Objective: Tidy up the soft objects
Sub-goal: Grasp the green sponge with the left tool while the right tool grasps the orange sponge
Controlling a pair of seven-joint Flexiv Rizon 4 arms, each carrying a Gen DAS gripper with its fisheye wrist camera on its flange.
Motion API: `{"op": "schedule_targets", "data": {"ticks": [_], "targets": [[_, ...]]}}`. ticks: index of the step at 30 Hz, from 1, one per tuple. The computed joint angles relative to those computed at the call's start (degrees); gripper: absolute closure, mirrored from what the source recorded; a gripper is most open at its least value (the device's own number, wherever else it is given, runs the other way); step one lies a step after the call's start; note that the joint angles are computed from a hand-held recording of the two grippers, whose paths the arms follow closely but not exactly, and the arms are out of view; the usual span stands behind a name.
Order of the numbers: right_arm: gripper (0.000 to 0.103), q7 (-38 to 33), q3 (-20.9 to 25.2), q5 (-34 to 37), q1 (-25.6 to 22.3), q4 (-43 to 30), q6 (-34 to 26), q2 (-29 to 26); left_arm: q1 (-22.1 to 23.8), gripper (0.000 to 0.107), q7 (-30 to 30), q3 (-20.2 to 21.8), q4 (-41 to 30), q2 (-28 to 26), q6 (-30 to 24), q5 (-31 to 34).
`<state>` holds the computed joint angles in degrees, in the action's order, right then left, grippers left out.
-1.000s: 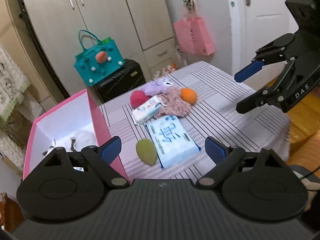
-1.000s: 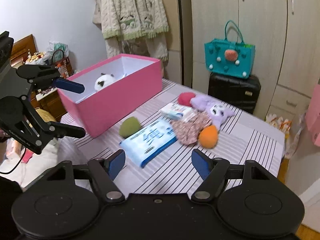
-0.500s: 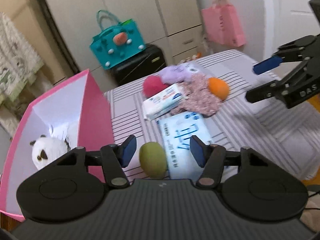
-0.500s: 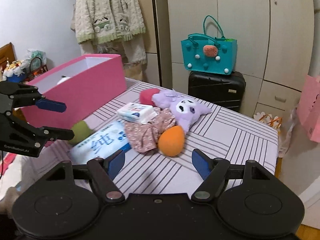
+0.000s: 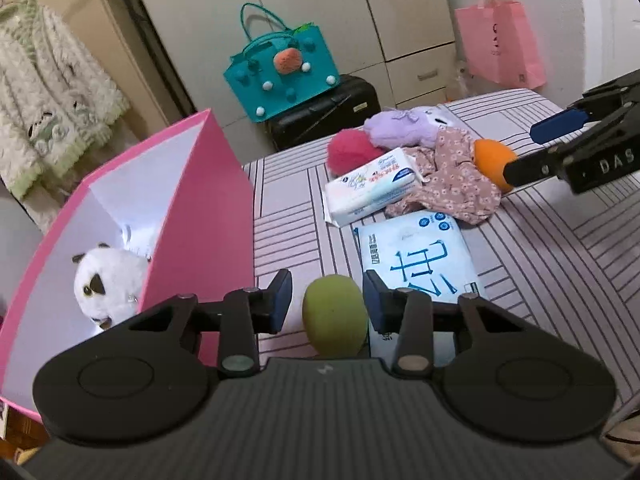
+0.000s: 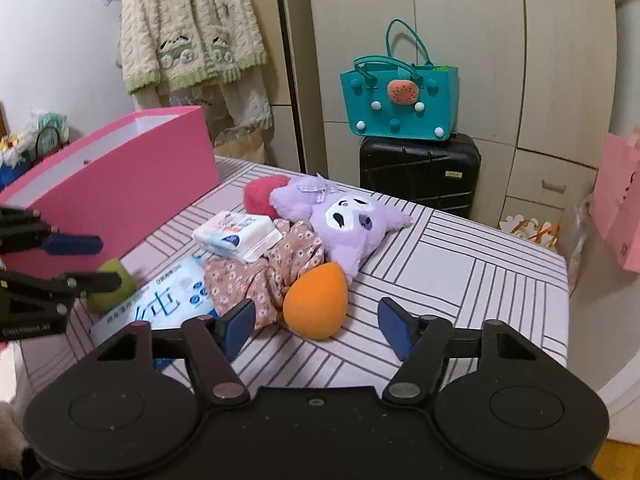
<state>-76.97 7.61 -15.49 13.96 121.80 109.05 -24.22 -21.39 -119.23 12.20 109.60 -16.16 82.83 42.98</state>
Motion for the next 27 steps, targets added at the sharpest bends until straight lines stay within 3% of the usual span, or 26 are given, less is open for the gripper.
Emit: {"op": "schedule_targets", "data": {"ticks": [3,7,10,12,15,25,27], "targets": [[0.041,1.82,3.19,-1.34,-3.37,-1.42,-0.31,-1.42,2.55,0.068,4.36,-2.44,1.58,-0.22,0.54,-5.31],[0.047,3.67,5.03,-2.93,-5.32,-2.76,-1.06,-2.88,-4.62,0.068,-7.45,4.55,-2.49,-1.74,-1.44,5.04],[0.051,4.65,5.41,-3.55,-5.69,-3.41,-1.72,-3.80,-0.88,0.066,-5.20,1.20,-0.22,-1.76,0.26,-0.43],[0.052,5.25,7.22,-4.68,-7.60,-3.90,-1.90,-4.64,-2.42,0.066,-8.45,2.72,-0.98,-2.07,-0.07,1.80],[0.059,6.51,10.57,-6.78,-11.00,-4.44,-1.59,-5.99,-1.46,0.066,-8.33,1.95,-0.68,-2.14,0.29,0.78],[0.061,5.41,2.13,-3.12,-2.55,-2.07,3.64,-4.98,-3.22,0.068,-12.12,4.34,-1.57,-3.29,1.22,1.81],[0.061,3.26,-2.81,1.28,3.11,-0.67,4.92,-3.64,-4.19,0.071,-13.78,5.44,-1.93,-3.40,1.62,3.28]]}}
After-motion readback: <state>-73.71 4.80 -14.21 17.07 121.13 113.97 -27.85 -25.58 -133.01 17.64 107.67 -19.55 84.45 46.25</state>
